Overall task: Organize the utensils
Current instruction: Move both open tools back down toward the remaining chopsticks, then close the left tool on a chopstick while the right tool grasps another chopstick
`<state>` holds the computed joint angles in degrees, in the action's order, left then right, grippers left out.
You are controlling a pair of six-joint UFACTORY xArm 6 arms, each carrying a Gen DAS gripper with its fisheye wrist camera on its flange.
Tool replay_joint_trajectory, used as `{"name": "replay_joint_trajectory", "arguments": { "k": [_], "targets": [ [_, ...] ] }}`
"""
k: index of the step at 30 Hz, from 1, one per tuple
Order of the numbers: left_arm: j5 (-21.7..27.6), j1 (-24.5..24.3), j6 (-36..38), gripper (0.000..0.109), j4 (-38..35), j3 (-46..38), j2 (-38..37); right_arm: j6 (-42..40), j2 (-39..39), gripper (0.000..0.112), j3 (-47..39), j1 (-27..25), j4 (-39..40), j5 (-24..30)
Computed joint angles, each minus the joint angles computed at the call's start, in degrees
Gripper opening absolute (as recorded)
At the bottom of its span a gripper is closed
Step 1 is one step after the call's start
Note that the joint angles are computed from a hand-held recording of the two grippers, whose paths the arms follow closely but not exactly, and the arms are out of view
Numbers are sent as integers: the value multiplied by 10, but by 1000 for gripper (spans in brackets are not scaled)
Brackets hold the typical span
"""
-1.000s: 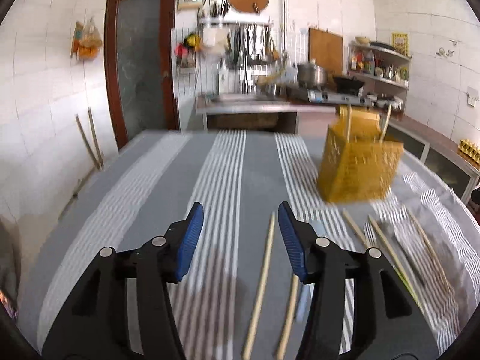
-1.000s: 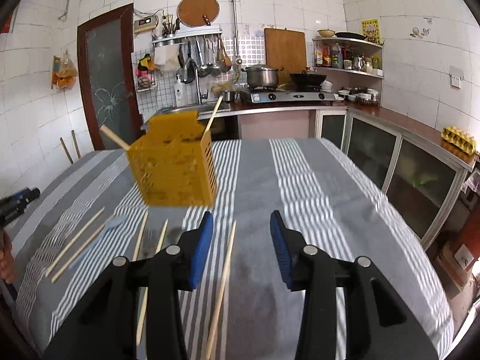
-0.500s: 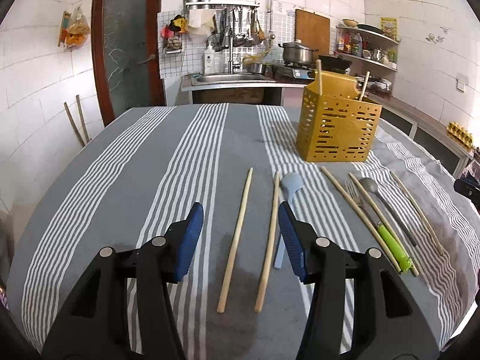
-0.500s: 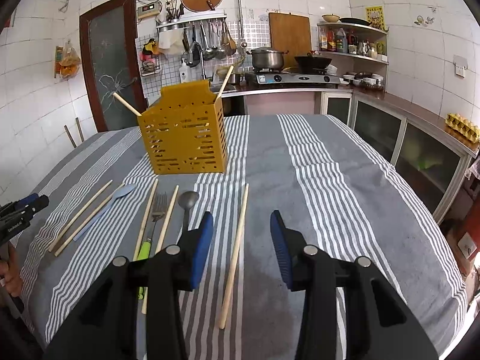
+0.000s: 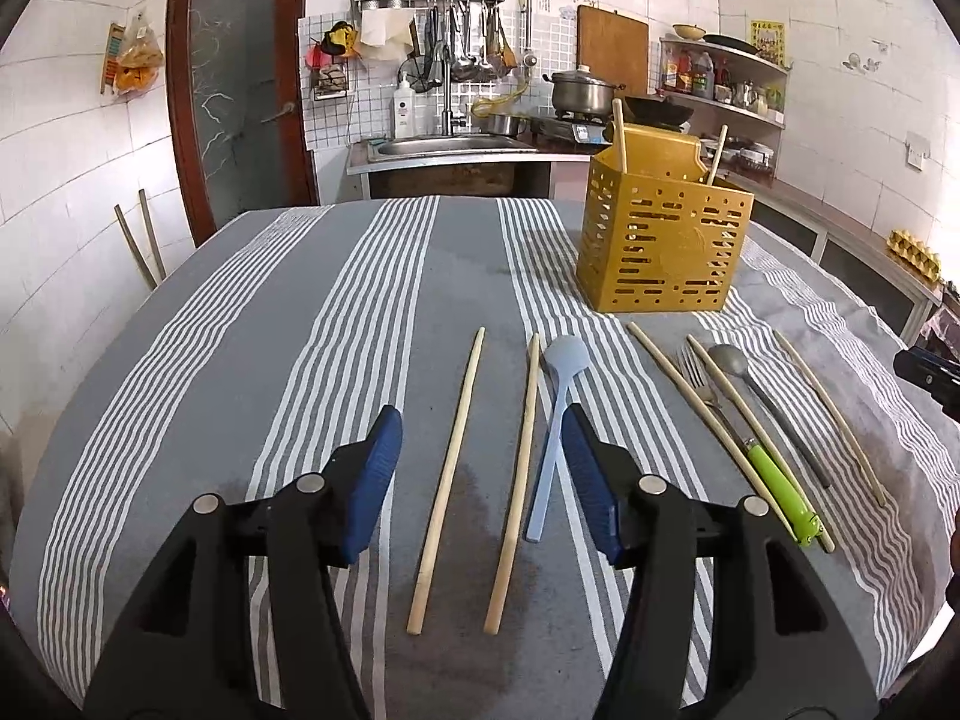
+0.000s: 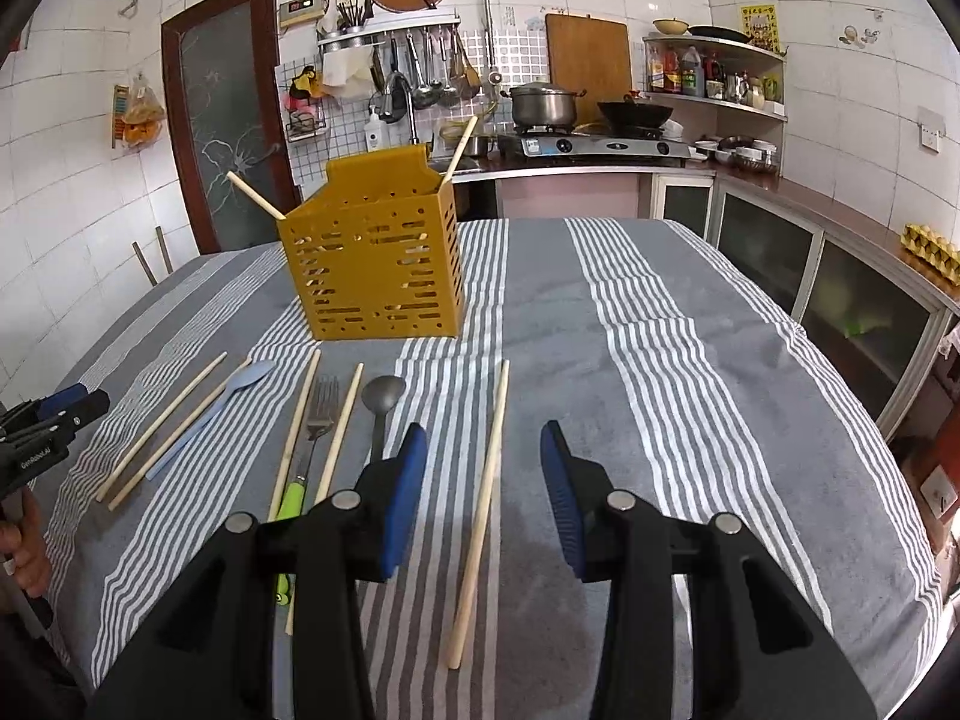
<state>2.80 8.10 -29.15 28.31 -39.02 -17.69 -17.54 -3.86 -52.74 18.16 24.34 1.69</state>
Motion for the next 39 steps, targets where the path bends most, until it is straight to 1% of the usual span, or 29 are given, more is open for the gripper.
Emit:
{"name": "replay_joint_trajectory", "arguments": {
  "k": [2, 5, 10, 12, 14, 15, 16, 17, 19, 20, 22, 24, 25, 26, 27, 29, 31, 32, 36, 37, 39],
  "targets": [
    [3, 0, -3, 54, 3, -3, 3, -13, 4, 40, -7, 1, 14, 5],
    [7, -3, 17, 54, -17, -9, 10, -28, 11, 41, -19, 3, 30, 15],
    [16, -8, 40, 54, -40, -24, 27, -30, 24, 42, -35, 4, 25, 23],
    [20, -12, 58, 54, -55, -33, 36, -16, 31, 43, -43, 2, 6, 25],
    [27, -20, 102, 54, -102, -42, 47, -11, 44, 46, -58, -3, 2, 36],
    [31, -22, 108, 54, -106, -49, 53, -4, 51, 46, -67, -7, -6, 44],
    [36, -22, 100, 54, -91, -56, 59, 12, 59, 46, -75, -11, -24, 50],
    [41, -24, 110, 54, -94, -66, 69, 24, 66, 46, -83, -14, -40, 55],
    [53, -31, 163, 54, -146, -86, 88, 54, 92, 46, -115, -22, -79, 78],
    [62, -35, 197, 54, -183, -101, 101, 66, 107, 46, -135, -26, -94, 91],
    [84, -42, 264, 54, -248, -131, 127, 74, 133, 46, -168, -30, -105, 114],
    [99, -42, 280, 54, -257, -159, 152, 93, 159, 46, -203, -34, -123, 137],
    [107, -43, 296, 54, -273, -171, 162, 96, 172, 46, -221, -34, -126, 151],
    [120, -43, 320, 54, -305, -190, 175, 99, 182, 46, -234, -35, -130, 159],
    [124, -42, 326, 54, -314, -200, 182, 111, 193, 46, -247, -36, -145, 165],
    [134, -40, 325, 53, -312, -227, 203, 120, 207, 46, -264, -35, -156, 174],
    [148, -38, 310, 49, -293, -250, 222, 121, 216, 46, -276, -34, -157, 178],
    [157, -38, 312, 46, -294, -262, 231, 118, 219, 46, -279, -34, -153, 180],
    [188, -41, 347, 37, -327, -298, 259, 118, 230, 46, -293, -34, -154, 187],
    [195, -44, 359, 37, -335, -308, 268, 119, 233, 46, -297, -35, -157, 189],
    [200, -45, 341, 35, -309, -322, 281, 120, 240, 46, -304, -36, -157, 193]
  ]
}}
